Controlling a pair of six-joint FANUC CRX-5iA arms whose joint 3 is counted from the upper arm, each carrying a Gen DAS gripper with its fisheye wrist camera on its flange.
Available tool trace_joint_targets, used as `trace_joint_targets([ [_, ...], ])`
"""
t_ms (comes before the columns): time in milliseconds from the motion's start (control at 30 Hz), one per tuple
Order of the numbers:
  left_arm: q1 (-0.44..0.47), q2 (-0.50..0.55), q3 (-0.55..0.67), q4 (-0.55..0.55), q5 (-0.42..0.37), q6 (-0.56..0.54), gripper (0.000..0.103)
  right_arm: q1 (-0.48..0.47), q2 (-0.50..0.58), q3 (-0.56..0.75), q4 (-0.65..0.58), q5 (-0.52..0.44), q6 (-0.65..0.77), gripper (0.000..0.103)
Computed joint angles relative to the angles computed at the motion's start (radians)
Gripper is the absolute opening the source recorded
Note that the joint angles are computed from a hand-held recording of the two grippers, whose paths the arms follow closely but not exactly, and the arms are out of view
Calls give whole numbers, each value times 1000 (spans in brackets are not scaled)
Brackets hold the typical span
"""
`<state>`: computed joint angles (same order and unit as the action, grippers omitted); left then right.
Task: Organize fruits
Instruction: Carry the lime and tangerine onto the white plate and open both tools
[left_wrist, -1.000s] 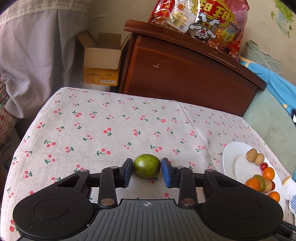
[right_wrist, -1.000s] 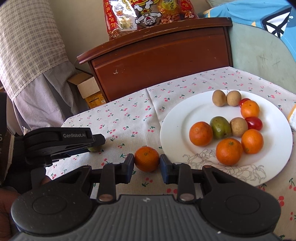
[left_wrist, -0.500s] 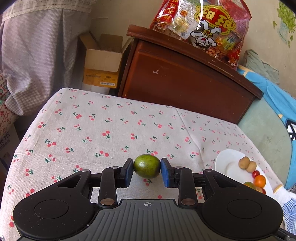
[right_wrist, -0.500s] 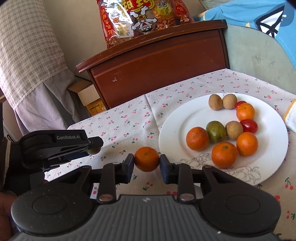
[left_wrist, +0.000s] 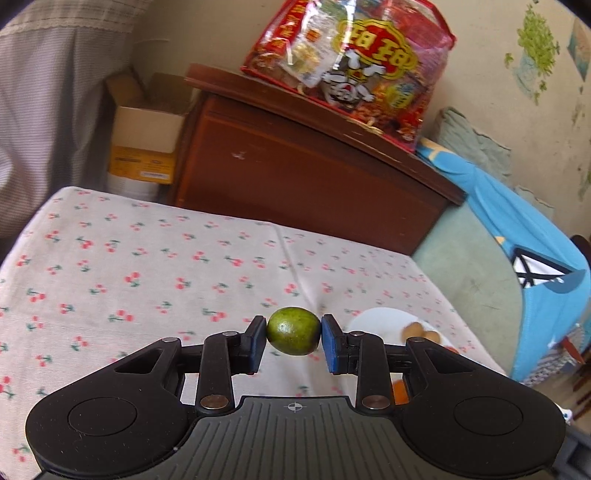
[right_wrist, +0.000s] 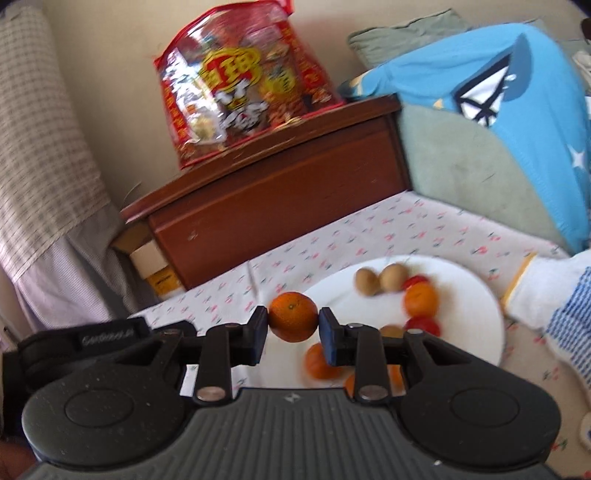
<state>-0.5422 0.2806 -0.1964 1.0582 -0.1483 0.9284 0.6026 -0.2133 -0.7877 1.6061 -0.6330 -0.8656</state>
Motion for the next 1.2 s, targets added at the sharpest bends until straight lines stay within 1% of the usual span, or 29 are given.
trace_joint_targets([
  [33,-15,5,0,55,2,-57,30,-5,-5,-5,-5,-12,-5,30],
  [67,-25,10,2,85,3,-90,30,-10,-7,-9,-10,-21,-12,30],
  [133,-38,22,13,120,-9,-128,30,-22,-11,-19,-17,-28,-30,30],
  [367,-57,73,70,102,-58,-112,30,-67,-8,-38,-5,0,-79,30],
  [533,-60,105,106,66,-99,-95,30,-85,1,-40,5,13,-104,30],
  [667,-44,127,151,-65,-147,17,30,-82,8,-37,-20,15,-94,31],
  [733,-39,133,168,-111,-166,54,30,-75,8,-36,-29,4,-89,32],
  [833,-26,138,206,-215,-210,144,32,-46,11,-23,-75,-43,-59,36],
  [867,-26,137,209,-220,-217,148,32,-42,7,-23,-82,-50,-55,37],
  [900,-26,136,211,-225,-222,150,35,-34,5,-20,-95,-61,-46,39],
  [933,-22,134,223,-264,-237,183,39,-20,4,-15,-115,-82,-32,40],
  [967,-17,133,243,-327,-254,241,44,-5,2,-10,-138,-105,-14,43],
  [1000,-14,130,252,-365,-263,272,47,9,-1,-3,-161,-126,8,47],
  [1033,-14,123,250,-370,-261,272,48,21,-5,2,-180,-145,27,49],
  [1067,-13,117,249,-377,-261,276,52,36,-9,8,-200,-170,45,52],
  [1100,-10,111,258,-406,-271,304,58,48,-13,14,-214,-191,58,56],
  [1133,-6,108,276,-455,-288,353,62,59,-18,20,-230,-212,70,59],
  [1167,-2,104,294,-499,-308,395,68,70,-21,29,-250,-232,84,66],
  [1200,0,98,294,-496,-313,389,70,80,-25,36,-266,-249,97,69],
])
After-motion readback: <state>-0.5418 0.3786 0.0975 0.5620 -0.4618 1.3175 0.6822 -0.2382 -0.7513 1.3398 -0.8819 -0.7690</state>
